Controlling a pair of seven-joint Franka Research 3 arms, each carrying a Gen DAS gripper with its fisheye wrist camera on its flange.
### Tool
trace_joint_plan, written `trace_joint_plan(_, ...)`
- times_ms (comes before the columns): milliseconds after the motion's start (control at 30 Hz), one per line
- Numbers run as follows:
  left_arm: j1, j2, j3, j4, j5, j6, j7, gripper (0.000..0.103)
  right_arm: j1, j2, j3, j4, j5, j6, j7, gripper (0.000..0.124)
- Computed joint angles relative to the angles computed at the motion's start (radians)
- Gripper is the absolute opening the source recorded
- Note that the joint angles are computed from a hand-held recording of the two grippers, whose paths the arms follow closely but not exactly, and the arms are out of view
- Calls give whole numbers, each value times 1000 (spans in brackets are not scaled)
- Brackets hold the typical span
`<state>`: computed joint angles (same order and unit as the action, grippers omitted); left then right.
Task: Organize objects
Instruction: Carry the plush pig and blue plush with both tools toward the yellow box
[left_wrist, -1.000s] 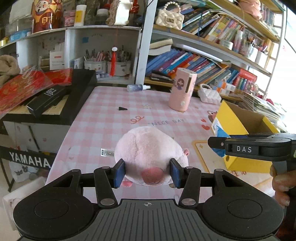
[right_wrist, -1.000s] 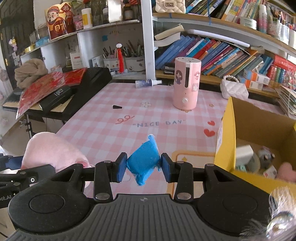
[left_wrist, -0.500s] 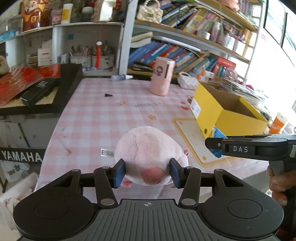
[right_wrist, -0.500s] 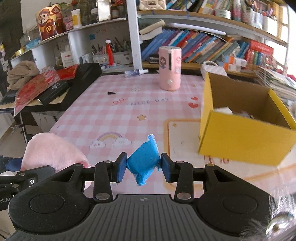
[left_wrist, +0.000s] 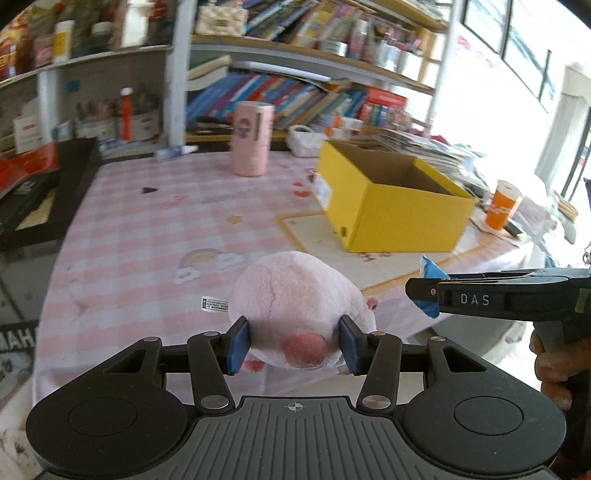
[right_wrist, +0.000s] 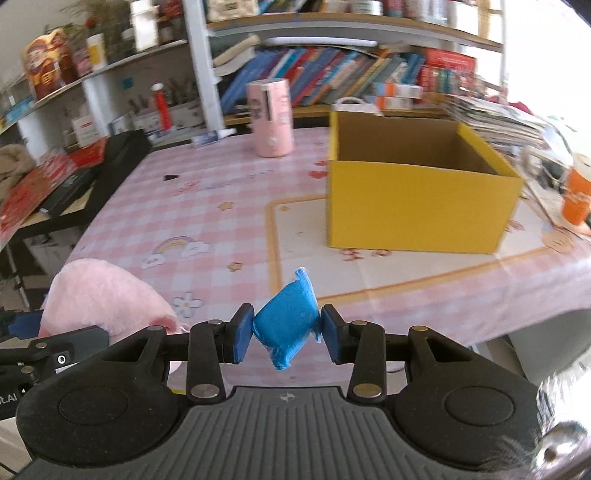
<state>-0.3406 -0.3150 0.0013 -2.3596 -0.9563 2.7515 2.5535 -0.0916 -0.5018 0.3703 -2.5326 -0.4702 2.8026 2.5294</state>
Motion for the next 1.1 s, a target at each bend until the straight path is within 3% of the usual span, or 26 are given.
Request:
trace_joint_plan(267, -19, 21, -17, 29, -50, -53, 72, 48, -22, -115, 3, -68, 11, -76, 53, 37)
trace_joint_plan(633, -24, 70, -89, 88, -81, -115, 133, 48, -51, -267, -22, -163, 52, -167, 68, 37)
trace_joint_plan(1100, -33, 164, -164, 189, -38, -78, 95, 48, -124, -287, -79, -192, 99, -129, -19, 37)
